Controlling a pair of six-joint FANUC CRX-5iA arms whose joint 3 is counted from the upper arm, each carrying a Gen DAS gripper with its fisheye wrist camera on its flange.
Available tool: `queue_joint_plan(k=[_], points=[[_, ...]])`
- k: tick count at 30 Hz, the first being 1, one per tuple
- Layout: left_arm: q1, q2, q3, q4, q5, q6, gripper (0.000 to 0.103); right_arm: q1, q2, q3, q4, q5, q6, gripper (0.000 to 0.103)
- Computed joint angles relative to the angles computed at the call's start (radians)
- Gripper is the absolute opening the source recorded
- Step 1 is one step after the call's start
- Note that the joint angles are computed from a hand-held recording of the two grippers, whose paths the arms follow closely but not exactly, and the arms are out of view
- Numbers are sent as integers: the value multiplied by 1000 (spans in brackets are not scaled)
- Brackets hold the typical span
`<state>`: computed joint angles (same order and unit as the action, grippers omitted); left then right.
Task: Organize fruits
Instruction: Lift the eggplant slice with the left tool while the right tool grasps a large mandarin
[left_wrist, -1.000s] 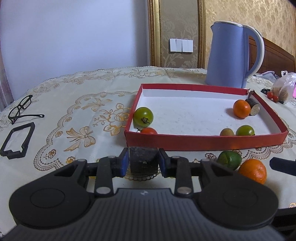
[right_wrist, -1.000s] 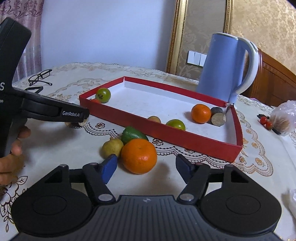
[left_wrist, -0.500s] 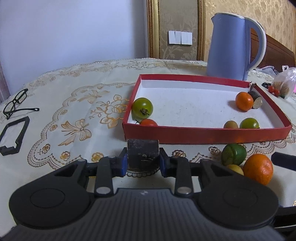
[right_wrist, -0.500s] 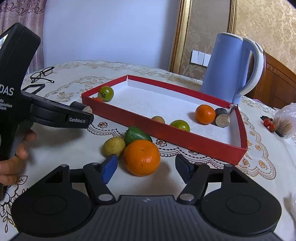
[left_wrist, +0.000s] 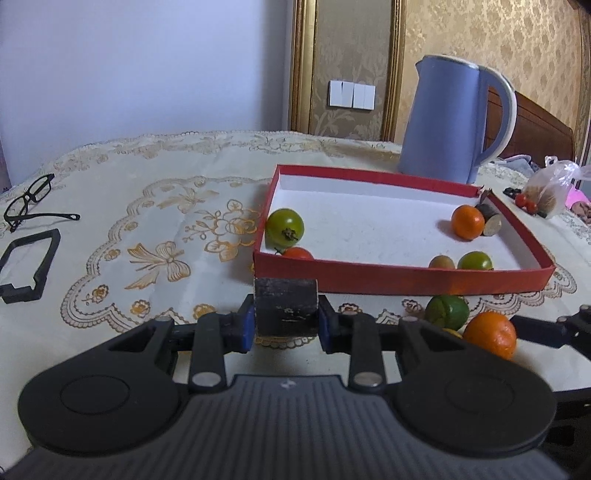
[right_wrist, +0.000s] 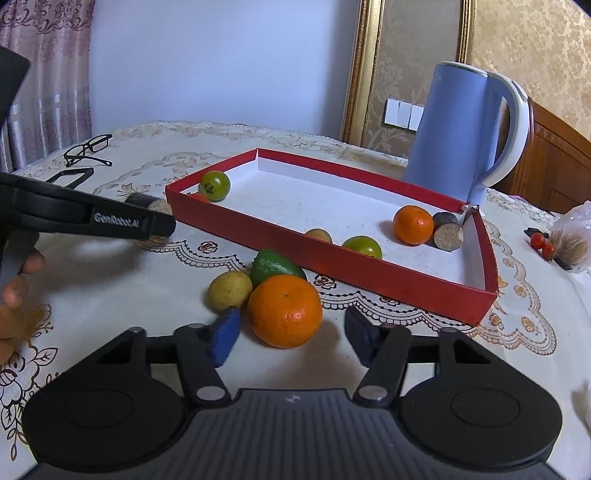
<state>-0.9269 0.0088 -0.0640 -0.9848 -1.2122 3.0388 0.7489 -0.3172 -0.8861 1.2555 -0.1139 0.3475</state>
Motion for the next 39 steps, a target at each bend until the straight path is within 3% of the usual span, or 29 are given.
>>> queue_joint_plan(k=[9, 13, 26, 39], points=[[-22, 5, 9, -24, -18, -9, 29, 18, 10, 11, -39, -17, 41, 53], [-25, 2, 8, -28, -19, -7, 29, 31, 13, 18, -95, -12, 91, 42], [-28, -10, 11, -29, 5, -23, 29, 4, -21, -5, -45, -2, 26, 42], [-5, 77, 139, -25, -3, -155, 30, -98, -68, -44, 65, 80, -70, 42]])
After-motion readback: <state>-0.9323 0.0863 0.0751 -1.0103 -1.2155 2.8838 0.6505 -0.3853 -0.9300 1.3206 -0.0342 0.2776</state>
